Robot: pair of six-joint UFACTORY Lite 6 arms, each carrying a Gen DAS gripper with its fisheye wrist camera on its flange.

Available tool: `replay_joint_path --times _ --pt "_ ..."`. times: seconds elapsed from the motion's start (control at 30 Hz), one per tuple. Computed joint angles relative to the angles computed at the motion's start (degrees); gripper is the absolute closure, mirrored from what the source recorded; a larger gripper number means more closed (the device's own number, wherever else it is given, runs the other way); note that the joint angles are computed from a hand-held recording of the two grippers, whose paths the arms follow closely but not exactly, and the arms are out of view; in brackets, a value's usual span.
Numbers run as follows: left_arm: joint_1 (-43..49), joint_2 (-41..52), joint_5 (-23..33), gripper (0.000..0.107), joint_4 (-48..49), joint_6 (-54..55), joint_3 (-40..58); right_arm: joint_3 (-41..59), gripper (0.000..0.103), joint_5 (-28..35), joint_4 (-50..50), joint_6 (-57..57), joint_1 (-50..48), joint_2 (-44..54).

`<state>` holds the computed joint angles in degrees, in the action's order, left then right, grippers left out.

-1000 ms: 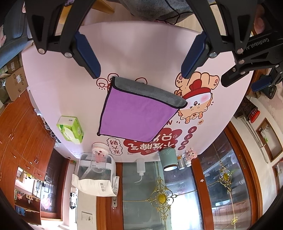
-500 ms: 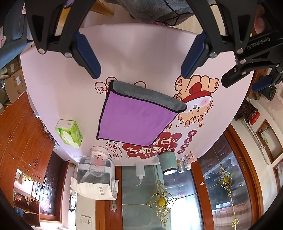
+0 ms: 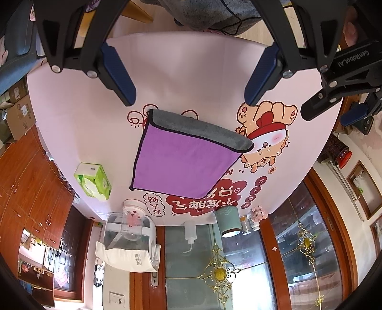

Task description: Fold towel

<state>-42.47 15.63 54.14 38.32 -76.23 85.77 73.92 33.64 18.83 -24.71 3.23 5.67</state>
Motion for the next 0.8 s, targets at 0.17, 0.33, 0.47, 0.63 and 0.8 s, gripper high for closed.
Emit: replay_joint_path --times 0.17,0.33,0.47,0.63,0.8 --pt "1.43 0.39 -1.5 0.005 -0.86 1.75 0.14 0.87 0.01 0.12 -0.53 1.0 0.19 0.95" --pt "2.91 1.21 -2.36 0.005 -2.29 4.36 0.83 1.7 0.01 0.18 -0.79 1.63 0.43 1.78" --pt "3.99 2.75 -2.02 0.005 -3.26 7.07 3.0 3.91 0.01 0.65 -1.46 3.35 0.9 3.68" --pt "5.74 5.75 -1.34 0.005 -3.98 11.42 7.65 8.06 0.01 1.04 -2.88 6.56 1.7 6.88" --pt "7.7 8.73 -0.69 0.005 -5.46 16.02 12.83 12.18 0.01 1.64 -2.64 7.9 1.95 9.91"
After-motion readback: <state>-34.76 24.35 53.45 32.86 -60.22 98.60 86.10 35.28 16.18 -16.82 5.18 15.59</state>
